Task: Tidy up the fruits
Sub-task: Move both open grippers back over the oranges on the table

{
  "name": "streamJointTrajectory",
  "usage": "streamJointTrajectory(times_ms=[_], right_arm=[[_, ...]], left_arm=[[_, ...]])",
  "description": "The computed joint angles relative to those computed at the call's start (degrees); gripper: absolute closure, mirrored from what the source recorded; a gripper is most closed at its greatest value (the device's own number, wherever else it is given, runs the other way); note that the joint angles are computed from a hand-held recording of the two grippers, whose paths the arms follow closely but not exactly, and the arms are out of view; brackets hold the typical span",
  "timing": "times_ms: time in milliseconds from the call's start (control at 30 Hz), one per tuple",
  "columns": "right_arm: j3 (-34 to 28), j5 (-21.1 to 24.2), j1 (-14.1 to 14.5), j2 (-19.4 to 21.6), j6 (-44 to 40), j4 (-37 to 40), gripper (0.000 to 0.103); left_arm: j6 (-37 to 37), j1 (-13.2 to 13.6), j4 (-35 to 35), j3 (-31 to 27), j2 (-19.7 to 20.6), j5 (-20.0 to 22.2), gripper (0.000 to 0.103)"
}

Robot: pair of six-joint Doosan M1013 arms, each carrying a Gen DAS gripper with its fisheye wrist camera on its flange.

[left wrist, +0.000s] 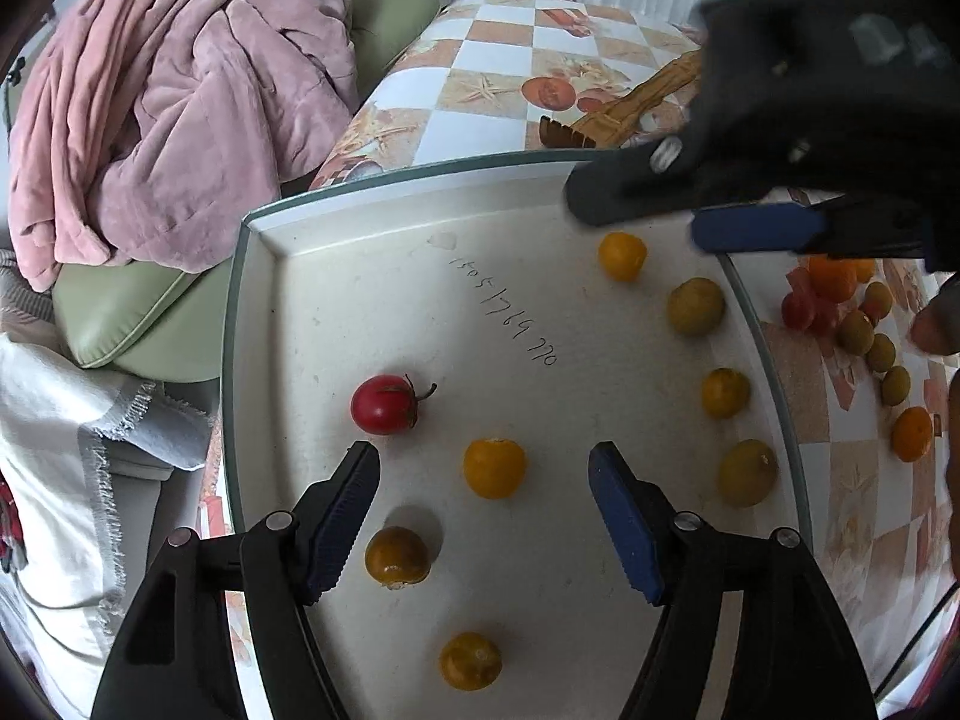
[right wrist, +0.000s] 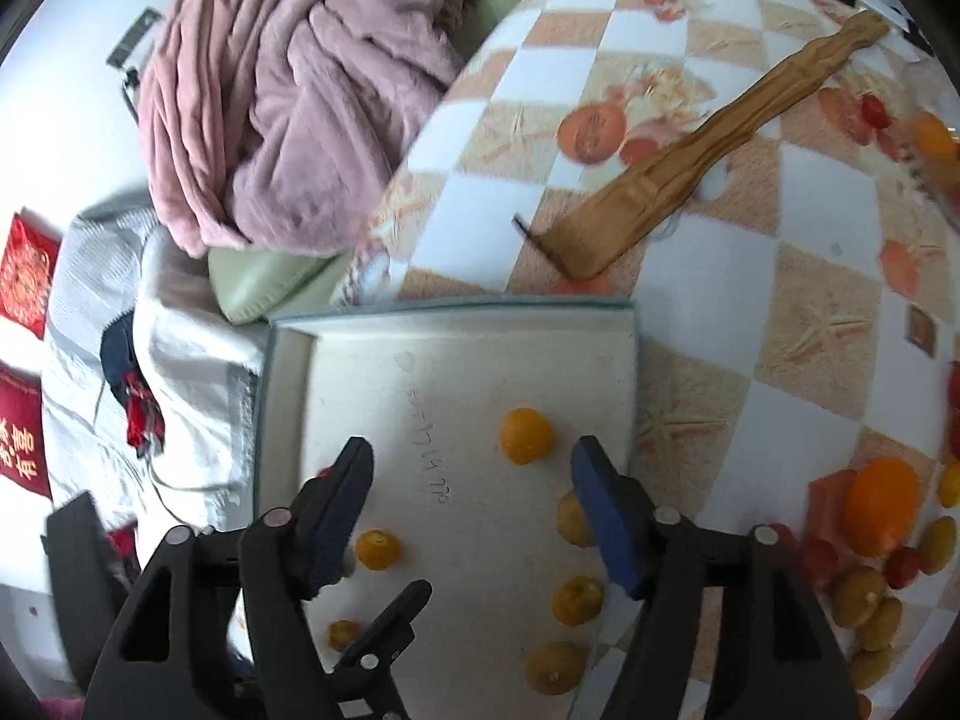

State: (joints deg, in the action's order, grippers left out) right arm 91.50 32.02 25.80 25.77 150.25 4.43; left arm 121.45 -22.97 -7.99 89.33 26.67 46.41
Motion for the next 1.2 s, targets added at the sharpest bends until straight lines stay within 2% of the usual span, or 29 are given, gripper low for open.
streamJointTrajectory(times_ms=[100, 200, 333, 500, 633, 933, 1200], right_arm=[[2.0, -0.6, 0.5, -2.0, 6.5, -5.1, 0.024], [4.1, 0.7, 1.0, -3.9, 13.7, -9.9, 0.024], [7.8, 4.2, 1.9, -7.1, 23.1, -16.0, 0.024], [12.8, 9.6, 3.3, -10.7, 30.4, -17.4, 0.024], [15.5, 12.0, 4.2, -12.6, 34.2, -17.6, 0.024], [19.5, 12.9, 5.2, -15.5, 40.1, -19.6, 0.024], [21.0, 10.9, 7.0, -16.3, 39.4, -18.5, 0.024]], left_arm=[[0.6, -0.4, 0.0, 0.0, -0.3, -0.2, 0.03], [1.8, -1.1, -0.2, 0.1, -0.8, -0.6, 0.03], [4.4, -2.3, -2.2, -0.2, -1.3, -0.7, 0.03], [8.2, -4.1, -4.7, -0.4, -1.6, -0.2, 0.03], [9.7, -6.0, -5.4, -0.7, -1.4, 0.9, 0.03], [10.0, -9.3, -6.4, -2.1, -0.5, 2.9, 0.03], [8.5, -11.6, -6.4, -3.9, 1.5, 5.1, 0.03]])
